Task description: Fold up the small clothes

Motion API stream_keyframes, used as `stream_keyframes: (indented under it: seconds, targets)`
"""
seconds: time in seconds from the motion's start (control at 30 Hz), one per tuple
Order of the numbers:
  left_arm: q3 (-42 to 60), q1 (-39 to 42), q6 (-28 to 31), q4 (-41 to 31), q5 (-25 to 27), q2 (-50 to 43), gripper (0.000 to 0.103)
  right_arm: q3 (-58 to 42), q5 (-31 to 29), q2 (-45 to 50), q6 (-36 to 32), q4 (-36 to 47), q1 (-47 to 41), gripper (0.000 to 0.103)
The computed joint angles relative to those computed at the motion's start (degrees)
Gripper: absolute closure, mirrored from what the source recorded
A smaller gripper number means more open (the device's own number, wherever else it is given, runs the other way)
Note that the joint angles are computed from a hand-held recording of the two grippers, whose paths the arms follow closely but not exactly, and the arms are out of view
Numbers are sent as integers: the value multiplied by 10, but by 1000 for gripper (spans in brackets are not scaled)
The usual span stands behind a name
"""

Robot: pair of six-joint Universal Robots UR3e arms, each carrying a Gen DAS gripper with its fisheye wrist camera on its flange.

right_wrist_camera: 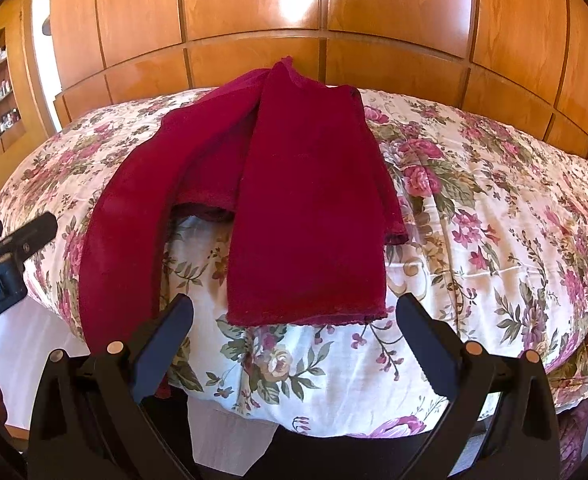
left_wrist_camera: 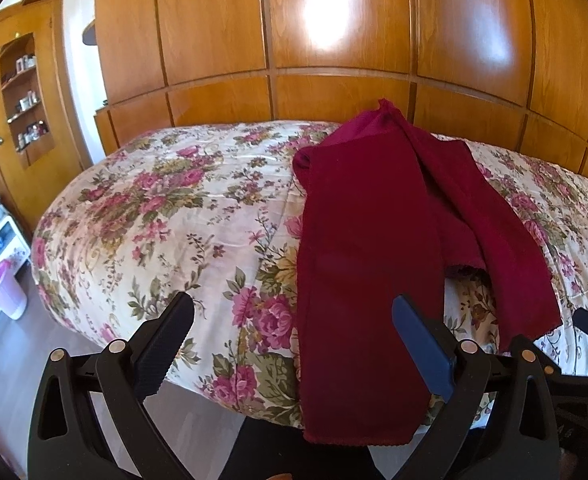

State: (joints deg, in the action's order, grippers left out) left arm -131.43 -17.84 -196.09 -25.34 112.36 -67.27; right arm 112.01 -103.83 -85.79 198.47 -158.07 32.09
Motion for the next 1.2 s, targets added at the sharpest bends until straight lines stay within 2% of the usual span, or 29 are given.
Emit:
stream_keyframes:
  seconds: [0.2, 0.27, 0.33, 0.4, 0.47, 0.53, 0.57, 0.67, 0.73, 0.77, 0.8, 0.83, 0.87, 0.9, 0.93, 1.0, 1.1, 1.2]
  targets:
    - [-4, 37, 37, -13, -72, -7, 5, 1, 14, 3, -30, -15, -20, 3]
    - [-7, 41, 48, -7, -85, -19, 5, -4, 26, 11, -46, -14, -31, 9]
    - [-9, 43, 60, -3, -97, -35, 8, -13, 39, 24, -61, -9, -40, 19]
    - [-9, 41, 75, 4, -107, -56, 14, -22, 46, 37, -76, -9, -45, 22]
    - [-6, 34, 86, 15, -107, -81, 15, -32, 50, 54, -92, -14, -47, 26]
    - [-2, 29, 99, 21, -109, -114, 25, -45, 59, 70, -106, -6, -51, 41]
    - [-2, 36, 105, 19, -122, -122, 28, -51, 73, 75, -116, 2, -55, 44]
    - [-20, 51, 119, 47, -142, -128, 29, -60, 77, 82, -157, 0, -54, 67]
    - [-37, 74, 136, 55, -176, -113, 39, -63, 87, 74, -179, 11, -59, 92]
    - [-43, 82, 144, 56, -187, -104, 50, -61, 94, 61, -198, 20, -64, 96]
    - [-50, 86, 156, 62, -194, -95, 55, -62, 100, 53, -208, 27, -69, 97]
    - [-54, 94, 167, 59, -203, -85, 68, -59, 111, 38, -219, 35, -78, 97]
    - [-63, 119, 185, 47, -233, -58, 86, -54, 120, 16, -234, 45, -90, 98]
    - [-68, 153, 202, 16, -279, -27, 99, -54, 121, -2, -248, 53, -100, 98]
    - [-64, 193, 218, -35, -328, 6, 99, -60, 118, -11, -257, 60, -106, 98]
    - [-57, 255, 242, -100, -390, 56, 99, -71, 106, -35, -276, 67, -127, 98]
    - [-27, 383, 290, -221, -510, 138, 99, -103, 64, -37, -305, 56, -158, 99]
    - [25, 473, 316, -255, -568, 140, 99, -171, 14, 12, -336, 36, -192, 100]
